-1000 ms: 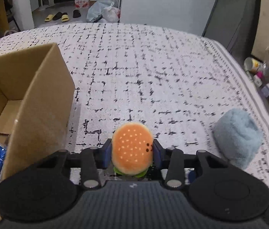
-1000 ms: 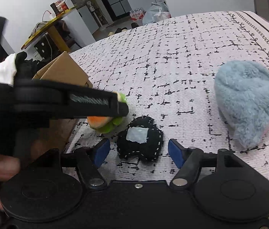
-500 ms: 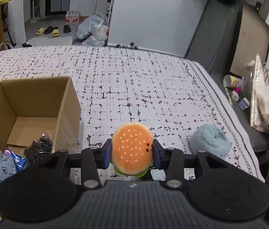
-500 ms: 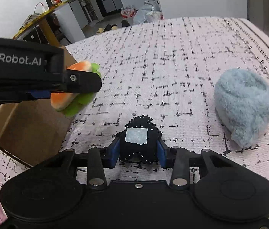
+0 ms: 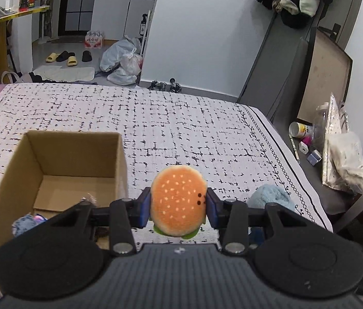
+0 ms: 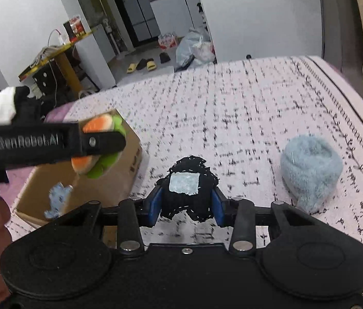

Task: Organize soft objects
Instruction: 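Carry burger with left and black plush with right over the box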

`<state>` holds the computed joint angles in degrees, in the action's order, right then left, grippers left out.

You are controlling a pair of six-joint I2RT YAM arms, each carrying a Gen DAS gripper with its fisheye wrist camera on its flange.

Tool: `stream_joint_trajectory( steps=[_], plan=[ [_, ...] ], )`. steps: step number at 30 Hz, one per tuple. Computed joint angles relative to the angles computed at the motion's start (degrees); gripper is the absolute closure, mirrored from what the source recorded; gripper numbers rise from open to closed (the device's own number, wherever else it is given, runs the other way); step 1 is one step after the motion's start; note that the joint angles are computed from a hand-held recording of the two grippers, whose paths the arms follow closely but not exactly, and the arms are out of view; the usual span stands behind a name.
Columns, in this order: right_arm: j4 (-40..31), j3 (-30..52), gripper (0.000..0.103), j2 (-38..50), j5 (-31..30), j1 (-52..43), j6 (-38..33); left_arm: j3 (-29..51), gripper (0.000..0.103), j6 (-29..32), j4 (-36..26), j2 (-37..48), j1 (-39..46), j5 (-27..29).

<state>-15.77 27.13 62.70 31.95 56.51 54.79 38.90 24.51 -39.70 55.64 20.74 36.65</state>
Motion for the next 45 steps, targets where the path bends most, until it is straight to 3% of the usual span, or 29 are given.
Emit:
stream_joint_trajectory(
  steps=[15, 22, 40, 42, 45],
  plan=[
    [-7.0, 9.7, 0.063, 3.8, 6.5, 5.8, 4.9, 10.0, 0.061, 19.8, -11.2, 11.6, 19.2, 9.8],
    [-6.9, 13.4, 0.063, 7.5, 7.8, 7.8, 5.1, 15.1, 0.061, 24.8, -13.4, 18.8, 24.8, 11.1],
    [0.7, 22.0, 0.063, 18.7, 5.9, 8.2, -0.5, 23.8, 0.059, 23.9, -10.7, 34.0, 26.4, 8.2],
    [0.6, 22.6, 0.063, 19.6, 5.3, 8.1, -0.6, 23.9, 0.054, 22.3, -9.6, 34.5, 25.8, 7.9],
    [0.4, 23.0, 0.063, 20.5, 3.8, 7.9, -0.7, 24.6, 0.033, 21.3, -9.2, 35.3, 25.1, 7.4]
  ],
)
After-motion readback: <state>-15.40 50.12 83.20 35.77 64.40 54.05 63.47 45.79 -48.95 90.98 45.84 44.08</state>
